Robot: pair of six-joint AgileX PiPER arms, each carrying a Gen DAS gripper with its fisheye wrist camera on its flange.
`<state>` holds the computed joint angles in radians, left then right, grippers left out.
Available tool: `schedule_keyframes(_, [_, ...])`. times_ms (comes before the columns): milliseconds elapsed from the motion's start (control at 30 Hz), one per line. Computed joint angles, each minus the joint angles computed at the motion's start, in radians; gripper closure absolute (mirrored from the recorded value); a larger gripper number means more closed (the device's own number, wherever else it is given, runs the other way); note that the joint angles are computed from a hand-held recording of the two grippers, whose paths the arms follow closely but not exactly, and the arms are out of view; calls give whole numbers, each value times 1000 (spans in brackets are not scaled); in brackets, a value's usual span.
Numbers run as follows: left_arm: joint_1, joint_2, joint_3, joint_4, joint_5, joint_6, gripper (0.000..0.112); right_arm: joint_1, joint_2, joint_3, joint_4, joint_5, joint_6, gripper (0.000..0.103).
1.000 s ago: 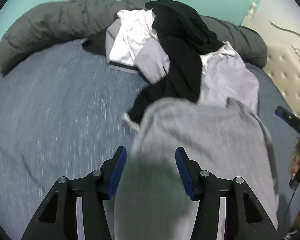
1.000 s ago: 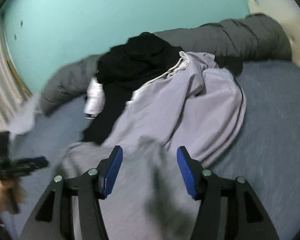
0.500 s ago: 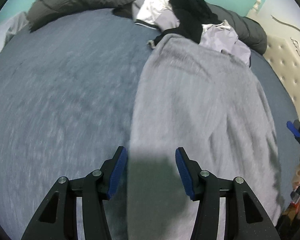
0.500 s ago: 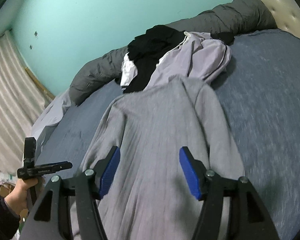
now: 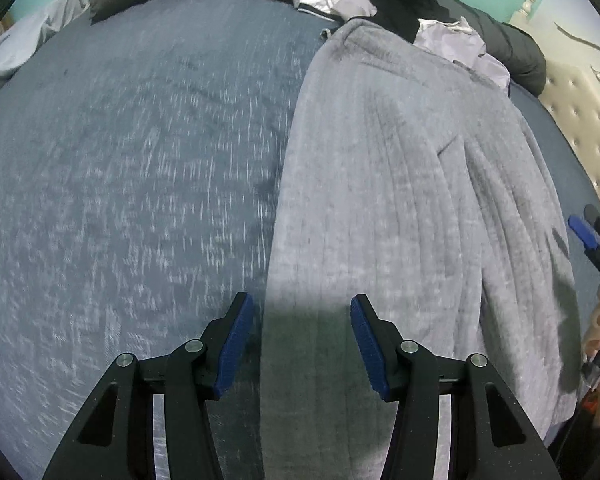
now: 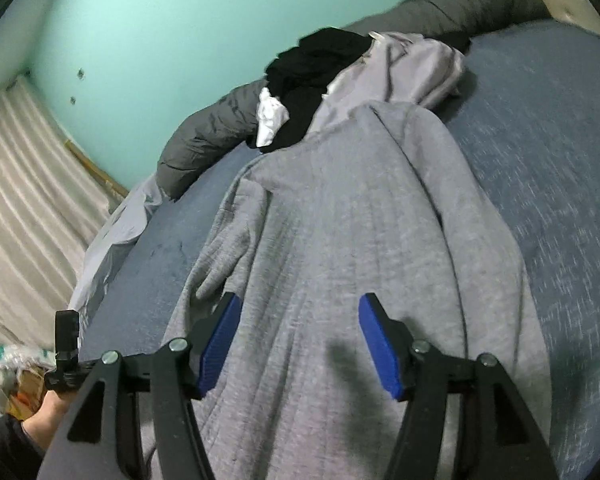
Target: Fold clothes
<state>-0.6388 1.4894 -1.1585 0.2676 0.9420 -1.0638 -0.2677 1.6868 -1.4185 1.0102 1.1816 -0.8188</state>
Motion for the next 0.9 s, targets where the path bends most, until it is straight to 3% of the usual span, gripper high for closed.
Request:
schedule_keyframes(267, [-9, -5, 68, -25, -47, -55, 59, 32, 7, -4, 26, 10, -61, 40])
schedule_keyframes(333, [-9, -6, 79, -31, -58, -56, 68, 36, 8, -4, 32, 11, -72, 40])
schedule_keyframes(400, [-9, -6, 86, -36, -67, -55, 87, 41, 8, -2, 36, 9, -83, 40])
schedule_keyframes(500, [-8, -5, 80, -42, -65, -34, 105, 43, 12, 0, 44, 10, -89, 40])
schedule_keyframes(667, [-19, -28, 19, -4, 19, 15, 109, 39, 16, 1, 51, 14, -90, 40])
schedule_keyframes(900, [100, -101, -97, 27, 223, 163, 109, 37, 18, -2, 53, 19, -91, 40])
